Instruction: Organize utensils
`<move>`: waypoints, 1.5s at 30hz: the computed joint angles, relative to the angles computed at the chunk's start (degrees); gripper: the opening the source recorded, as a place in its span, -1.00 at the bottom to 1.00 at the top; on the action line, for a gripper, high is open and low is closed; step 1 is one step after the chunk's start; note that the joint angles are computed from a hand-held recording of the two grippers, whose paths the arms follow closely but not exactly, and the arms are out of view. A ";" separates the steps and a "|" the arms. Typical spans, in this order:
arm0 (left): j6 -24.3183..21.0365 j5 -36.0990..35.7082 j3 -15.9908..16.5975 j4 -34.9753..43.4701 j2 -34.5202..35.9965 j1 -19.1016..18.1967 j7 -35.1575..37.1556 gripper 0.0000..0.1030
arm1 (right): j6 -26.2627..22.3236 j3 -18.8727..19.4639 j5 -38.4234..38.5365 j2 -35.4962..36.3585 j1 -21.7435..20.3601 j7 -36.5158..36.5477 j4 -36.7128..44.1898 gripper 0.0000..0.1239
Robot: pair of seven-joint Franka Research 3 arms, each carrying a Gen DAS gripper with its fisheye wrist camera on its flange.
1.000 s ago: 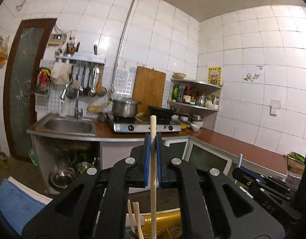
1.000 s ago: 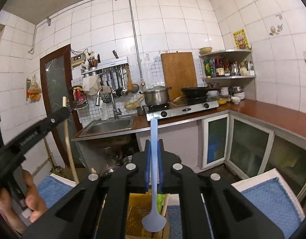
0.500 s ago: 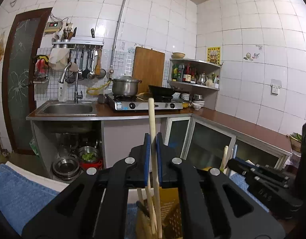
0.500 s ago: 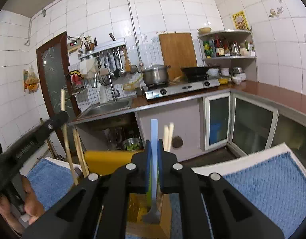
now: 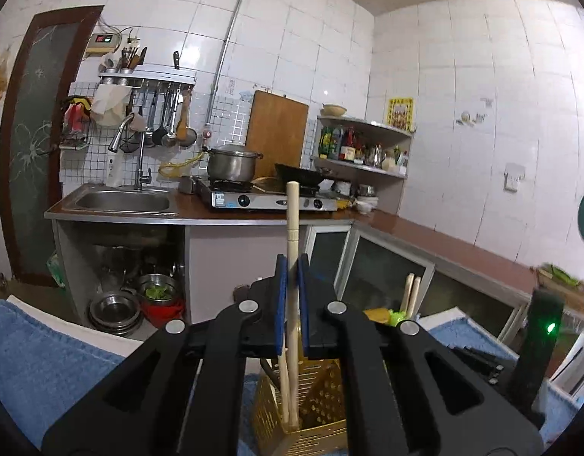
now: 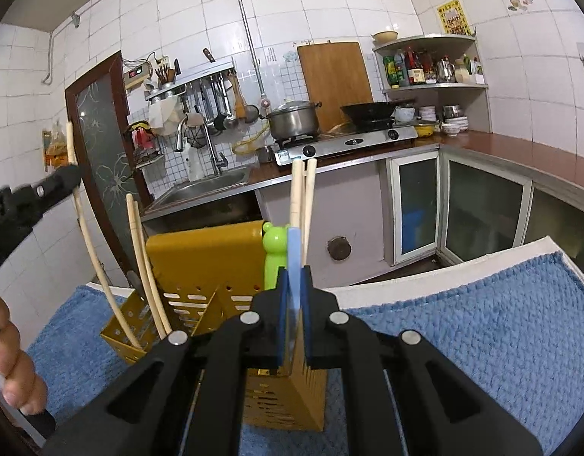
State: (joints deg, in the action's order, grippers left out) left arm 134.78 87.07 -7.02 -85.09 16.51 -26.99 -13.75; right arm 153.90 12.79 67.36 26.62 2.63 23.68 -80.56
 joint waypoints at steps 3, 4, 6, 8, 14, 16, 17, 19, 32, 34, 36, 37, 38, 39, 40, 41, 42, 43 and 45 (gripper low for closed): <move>1.61 -2.32 0.11 0.63 1.20 0.66 1.72 -0.92 | -0.93 -0.25 -0.79 0.07 -0.04 0.74 -0.13 -0.89; 1.33 -2.80 0.28 0.38 1.39 0.60 1.71 -0.92 | -0.85 -0.30 -1.04 0.09 0.04 0.65 -0.17 -0.89; 1.81 -4.24 0.41 -0.25 1.55 0.81 1.93 -0.92 | -0.68 -0.24 -1.14 0.17 0.01 0.19 -0.17 -0.89; 1.98 -5.89 0.34 -0.90 1.65 0.88 3.12 -0.92 | -1.23 -0.60 -2.45 0.64 0.26 1.78 0.67 -0.89; 0.29 -11.08 0.11 -1.91 0.89 1.23 5.61 -0.82 | -4.37 -1.53 -6.70 1.19 0.28 7.54 2.28 -0.73; 0.03 -12.05 0.02 -3.13 -0.19 1.32 5.38 -0.63 | -4.28 -1.27 -6.58 0.21 -0.30 7.31 1.39 -0.28; 0.01 -12.14 -0.07 -3.96 -0.96 1.37 4.77 -0.46 | -3.46 -0.77 -5.32 -0.86 -0.83 5.51 0.16 -0.19; -1.46 -11.94 -0.59 -5.89 -2.87 1.14 3.43 -0.21 | -2.69 -1.04 -4.50 -2.73 -1.07 4.06 -1.76 -0.19; -19.30 -10.77 -10.74 -20.49 -15.15 -1.22 -2.92 0.90 | -3.44 -6.99 15.16 -23.26 -1.29 -18.31 -26.05 0.29; -21.37 -11.75 -12.33 -21.66 -15.78 -2.01 -3.40 0.90 | -3.11 -8.58 18.87 -27.05 -0.33 -22.80 -30.85 0.37; -23.06 -12.64 -13.56 -22.19 -15.99 -2.88 -3.65 0.90 | -3.30 -10.25 21.04 -30.17 0.79 -25.48 -34.77 0.44; -24.43 -12.89 -14.29 -22.54 -16.07 -3.58 -4.30 0.90 | -3.25 -11.06 22.01 -31.36 1.39 -26.59 -36.32 0.48; -25.42 -12.90 -14.77 -22.89 -16.18 -4.13 -5.03 0.90 | -3.00 -11.88 23.43 -33.34 2.00 -28.06 -38.86 0.51; -26.61 -12.96 -15.30 -23.17 -16.16 -4.77 -5.95 0.90 | -2.96 -12.71 24.55 -34.71 2.61 -29.11 -40.59 0.53; -27.86 -13.13 -15.83 -23.40 -16.05 -5.48 -7.03 0.90 | -2.99 -13.54 25.32 -35.74 3.19 -29.84 -42.00 0.55; -28.97 -13.21 -16.28 -23.64 -15.91 -6.18 -7.86 0.90 | -3.02 -14.25 26.24 -37.21 3.67 -30.73 -44.03 0.58; -29.97 -13.16 -16.54 -23.68 -15.70 -6.75 -8.19 0.90 | -3.09 -14.85 26.72 -38.18 4.03 -31.58 -45.40 0.59; -31.61 -13.09 -16.94 -23.63 -15.22 -7.52 -8.74 0.90 | -2.87 -15.23 27.38 -38.99 4.38 -32.80 -46.67 0.59; -33.47 -13.61 -17.12 -23.37 -14.48 -8.71 -8.69 0.90 | -0.94 -15.34 28.12 -40.52 4.96 -34.48 -49.16 0.59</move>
